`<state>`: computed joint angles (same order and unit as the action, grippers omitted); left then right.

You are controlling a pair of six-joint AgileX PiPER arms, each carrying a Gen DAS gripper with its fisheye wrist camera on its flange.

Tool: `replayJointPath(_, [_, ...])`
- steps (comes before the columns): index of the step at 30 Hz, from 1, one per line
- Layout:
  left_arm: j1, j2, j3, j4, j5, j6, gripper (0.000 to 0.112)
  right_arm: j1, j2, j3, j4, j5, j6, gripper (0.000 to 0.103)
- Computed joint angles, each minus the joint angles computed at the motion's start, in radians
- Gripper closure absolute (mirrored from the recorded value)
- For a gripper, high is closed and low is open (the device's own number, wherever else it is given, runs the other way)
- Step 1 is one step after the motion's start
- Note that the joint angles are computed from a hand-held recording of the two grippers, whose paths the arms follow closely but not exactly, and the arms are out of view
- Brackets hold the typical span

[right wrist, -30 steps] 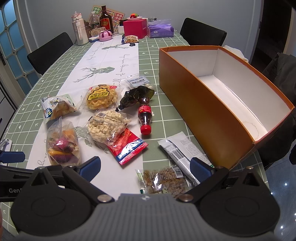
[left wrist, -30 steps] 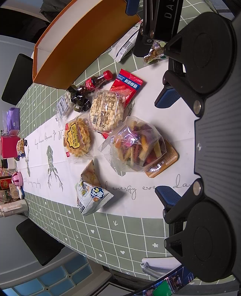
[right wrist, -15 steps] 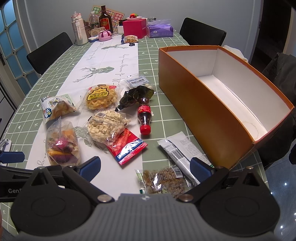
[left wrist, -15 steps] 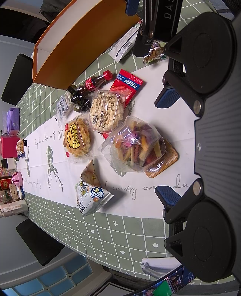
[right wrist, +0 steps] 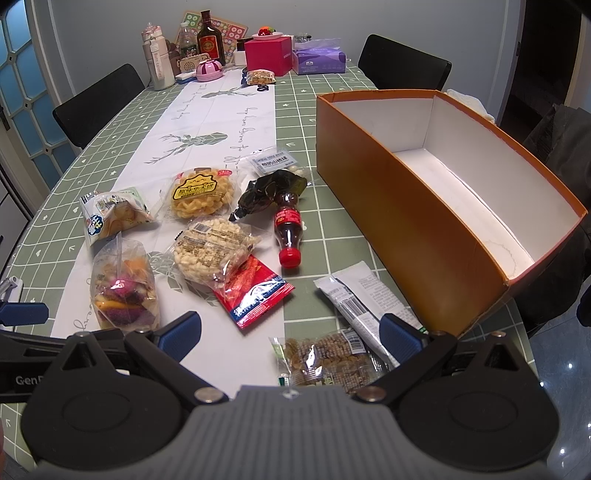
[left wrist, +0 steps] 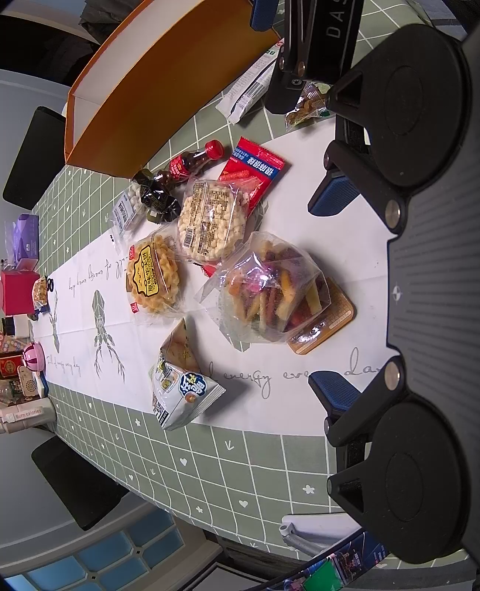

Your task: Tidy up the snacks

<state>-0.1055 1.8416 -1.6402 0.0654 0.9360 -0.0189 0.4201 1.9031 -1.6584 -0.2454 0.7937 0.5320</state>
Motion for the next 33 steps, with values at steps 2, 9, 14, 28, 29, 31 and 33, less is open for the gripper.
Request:
replayJointPath(2, [0.0,-0.001,0.002,0.0,-0.001,0.0,0.009,0.0,0.0,0.0,0.0,0.0,0.0,0.003])
replayJointPath(9, [0.004,0.001,-0.002,-0.004,-0.002,0.008,0.009,0.0,0.003,-0.005,-0.001,0.002,-0.001,0.003])
replayJointPath(14, [0.04,0.011,-0.04,-0.075,0.001,0.054,0.009,-0.022,-0.014,0.014,0.053,-0.048,-0.083,0.003])
replayJointPath(28, [0.128,0.046,-0.071,-0.199,-0.09,0.113,0.009,-0.113,0.028,-0.047,0.308,-0.144,-0.427,0.003])
replayJointPath(29, [0.133,0.048,-0.068,-0.213,-0.099,0.122,0.009,-0.121,0.037,-0.061,0.336,-0.141,-0.447,0.003])
replayJointPath(31, [0.137,0.055,-0.07,-0.23,-0.106,0.136,0.009,-0.147,0.068,-0.106,0.43,-0.126,-0.513,0.003])
replayJointPath(33, [0.138,0.062,-0.075,-0.239,-0.108,0.141,0.009,-0.163,0.106,-0.166,0.453,-0.093,-0.508,0.004])
